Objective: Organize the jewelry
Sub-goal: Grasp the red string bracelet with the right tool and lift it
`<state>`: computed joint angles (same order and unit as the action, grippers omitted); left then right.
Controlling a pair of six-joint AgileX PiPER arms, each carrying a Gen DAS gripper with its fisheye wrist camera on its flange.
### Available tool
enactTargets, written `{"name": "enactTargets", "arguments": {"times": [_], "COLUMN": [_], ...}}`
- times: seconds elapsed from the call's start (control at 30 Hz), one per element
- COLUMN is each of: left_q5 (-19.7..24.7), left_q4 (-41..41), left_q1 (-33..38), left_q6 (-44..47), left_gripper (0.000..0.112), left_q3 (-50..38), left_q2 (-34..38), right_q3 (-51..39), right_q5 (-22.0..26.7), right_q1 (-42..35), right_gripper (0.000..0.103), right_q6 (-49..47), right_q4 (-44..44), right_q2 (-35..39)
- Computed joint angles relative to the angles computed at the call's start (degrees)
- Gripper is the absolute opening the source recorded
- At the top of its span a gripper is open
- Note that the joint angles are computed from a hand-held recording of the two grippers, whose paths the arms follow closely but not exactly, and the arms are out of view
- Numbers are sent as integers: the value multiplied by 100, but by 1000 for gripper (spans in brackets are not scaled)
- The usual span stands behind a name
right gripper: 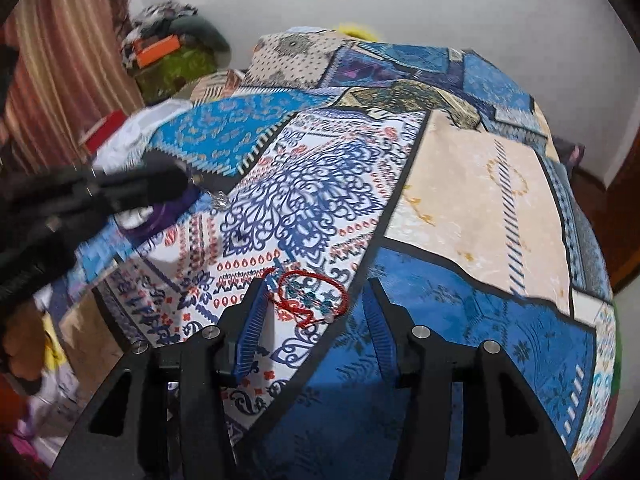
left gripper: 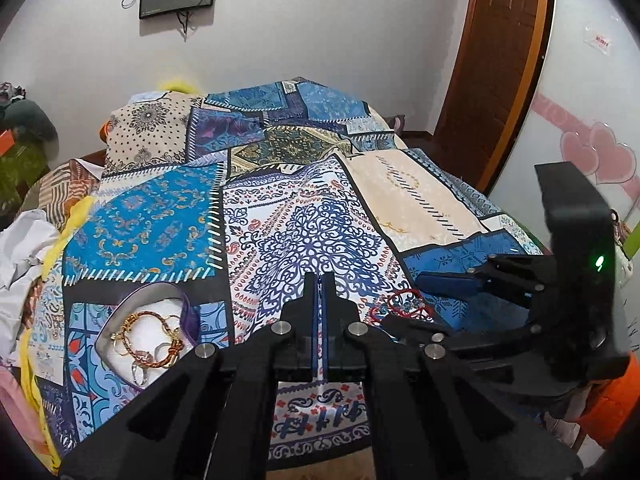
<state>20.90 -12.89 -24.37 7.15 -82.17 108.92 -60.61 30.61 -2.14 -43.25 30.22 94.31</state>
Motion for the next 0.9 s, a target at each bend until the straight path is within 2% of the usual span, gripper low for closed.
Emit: {"name": "enactTargets", "arguments": {"times": [0.03,0.1,0.17,0.33,0.43,0.67,0.9], "left_q5": [-15,-39,-57,-128,-174,-339,-472], "left_q4": [-37,-61,-155,-226,-242,-264,-893], "left_q1": [14,25,49,101,156,362,677], "left_q6": [30,18,67,104,132,237,922], "left_gripper": [0,0,0,0,0,0,0], "left_q3": [46,101,158,344,472,857,1248], "left_q2": [-39,-84,-132,-307,-468,-929,-1325], "right_q3": [28,11,-48,-163,-219,-169,-328], "right_q5": [-57,2,74,266,319,141,64], "right_q1": [29,5,-46,-168,-135,140,458], "right_gripper": [44,35,18,12,5,5,5], "right_q6": [-16,-182,-182,-61,125,449,818], "right_q4": [-36,91,163,360,282,71,-193], "right_q2": [-9,21,63,101,34,-435,-697]}}
